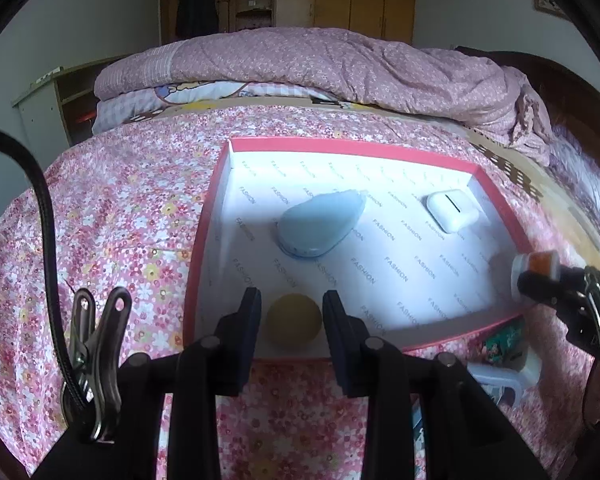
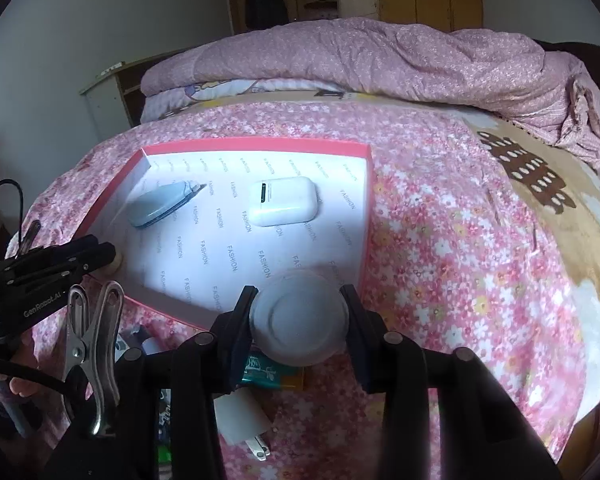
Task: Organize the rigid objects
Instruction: 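Carry the lid and pill jar to the tray and release both, then move both grippers back toward the object pile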
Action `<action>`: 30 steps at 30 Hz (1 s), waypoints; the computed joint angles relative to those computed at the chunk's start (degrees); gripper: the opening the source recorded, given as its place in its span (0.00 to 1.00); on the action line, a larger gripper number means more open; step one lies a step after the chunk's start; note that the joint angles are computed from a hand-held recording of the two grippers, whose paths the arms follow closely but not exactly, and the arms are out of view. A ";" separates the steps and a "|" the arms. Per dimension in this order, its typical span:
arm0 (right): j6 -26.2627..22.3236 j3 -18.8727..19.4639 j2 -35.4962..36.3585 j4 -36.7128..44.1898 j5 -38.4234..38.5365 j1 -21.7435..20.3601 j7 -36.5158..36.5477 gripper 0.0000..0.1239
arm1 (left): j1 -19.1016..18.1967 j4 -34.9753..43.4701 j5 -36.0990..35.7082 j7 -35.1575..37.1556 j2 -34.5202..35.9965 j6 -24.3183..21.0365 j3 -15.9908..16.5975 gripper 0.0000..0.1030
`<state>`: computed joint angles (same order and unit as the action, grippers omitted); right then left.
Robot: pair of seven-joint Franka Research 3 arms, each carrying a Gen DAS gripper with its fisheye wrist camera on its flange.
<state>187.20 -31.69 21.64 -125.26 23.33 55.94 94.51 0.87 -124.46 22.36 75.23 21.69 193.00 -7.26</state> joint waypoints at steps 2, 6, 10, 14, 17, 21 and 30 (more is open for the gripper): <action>-0.52 -1.59 0.31 0.17 -0.03 1.59 0.20 0.34 | -0.89 -0.01 -0.29 0.15 -0.06 0.00 0.86 0.33; -0.37 -0.87 0.08 0.11 -0.55 0.91 0.60 0.34 | 8.65 0.27 3.62 -1.16 0.56 -1.22 -8.58 0.45; 1.49 -0.71 -0.61 -0.88 0.00 1.05 0.34 0.34 | 6.20 -0.84 3.79 -1.23 -0.76 -0.76 -6.29 0.52; 2.73 -4.25 -0.87 -1.66 3.12 5.31 -2.82 0.34 | 8.51 -1.80 4.90 -2.22 -1.67 -0.87 -8.53 0.52; 3.34 -6.04 -1.24 -2.23 5.49 7.80 -5.16 0.35 | 10.75 -2.57 5.79 -3.49 -2.41 -0.78 -10.57 0.52; 4.88 -7.72 -2.21 -3.45 8.95 10.90 -8.31 0.35 | 12.87 -4.10 7.73 -5.16 -4.02 0.07 -12.11 0.52; 9.01 -4.10 -6.72 -7.11 15.45 10.99 -14.51 0.35 | 12.49 -8.97 12.80 -10.46 -8.71 2.99 -10.10 0.52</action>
<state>196.22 -35.79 14.92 -132.38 38.78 66.93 80.00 13.36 -133.43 35.16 64.77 12.98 195.99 -17.36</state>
